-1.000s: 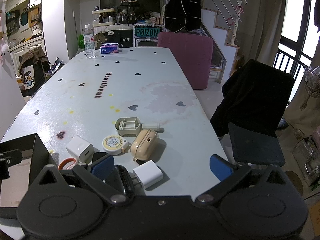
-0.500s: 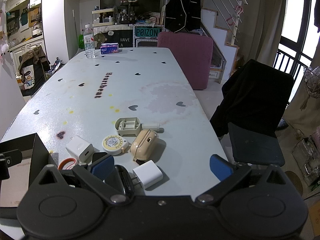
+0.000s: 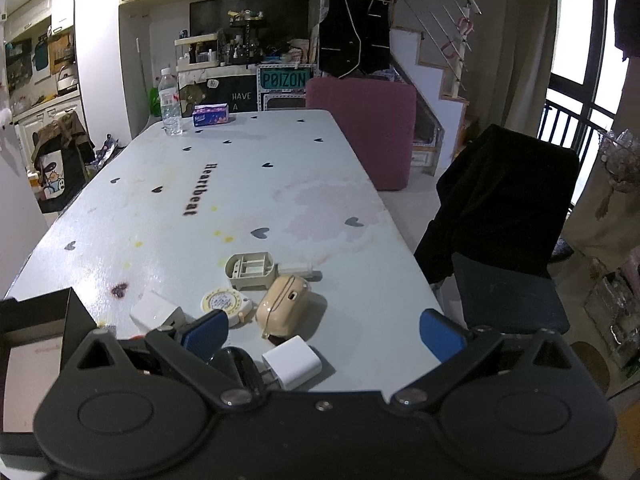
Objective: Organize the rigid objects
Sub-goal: 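Move the left tool beside the black box while the right tool grasps the black earbud case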
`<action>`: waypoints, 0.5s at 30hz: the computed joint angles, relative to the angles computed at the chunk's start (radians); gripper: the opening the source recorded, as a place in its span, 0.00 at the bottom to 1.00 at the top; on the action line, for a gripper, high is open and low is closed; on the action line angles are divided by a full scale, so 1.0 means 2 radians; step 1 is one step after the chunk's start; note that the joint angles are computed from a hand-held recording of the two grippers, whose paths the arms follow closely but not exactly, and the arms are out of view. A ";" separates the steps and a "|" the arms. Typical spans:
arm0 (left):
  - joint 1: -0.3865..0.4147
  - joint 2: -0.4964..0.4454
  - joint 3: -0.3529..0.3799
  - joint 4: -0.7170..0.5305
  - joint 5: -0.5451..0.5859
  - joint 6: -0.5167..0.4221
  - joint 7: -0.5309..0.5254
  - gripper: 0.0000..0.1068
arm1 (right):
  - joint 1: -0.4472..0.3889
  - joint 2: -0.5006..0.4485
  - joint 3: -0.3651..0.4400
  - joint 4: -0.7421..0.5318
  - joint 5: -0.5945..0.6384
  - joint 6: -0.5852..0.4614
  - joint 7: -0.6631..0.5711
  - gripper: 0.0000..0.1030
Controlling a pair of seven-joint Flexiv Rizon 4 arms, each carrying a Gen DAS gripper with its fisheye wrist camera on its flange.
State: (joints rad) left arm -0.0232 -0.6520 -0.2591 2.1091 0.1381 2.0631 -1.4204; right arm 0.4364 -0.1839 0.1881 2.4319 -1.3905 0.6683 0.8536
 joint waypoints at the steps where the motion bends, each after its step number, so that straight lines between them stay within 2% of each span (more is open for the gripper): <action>1: -0.004 0.001 0.006 0.000 -0.005 0.005 -0.001 0.96 | 0.000 0.000 0.000 0.000 0.000 0.000 0.000 1.00; 8: -0.027 0.000 0.055 0.001 -0.045 0.026 -0.001 0.96 | -0.004 -0.004 -0.003 0.000 -0.018 0.008 0.012 1.00; 12: 0.000 -0.002 0.048 0.001 -0.046 0.013 -0.008 0.96 | -0.004 -0.007 -0.004 -0.002 -0.025 0.007 0.018 1.00; 15: -0.003 -0.006 0.062 0.004 -0.056 0.021 -0.010 0.96 | -0.004 -0.012 -0.005 -0.006 -0.029 0.008 0.019 1.00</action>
State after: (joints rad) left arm -0.0290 -0.6632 -0.1359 2.1164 0.0252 2.1052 -1.4406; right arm 0.4280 -0.2087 0.1777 2.4195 -1.4478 0.6853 0.8911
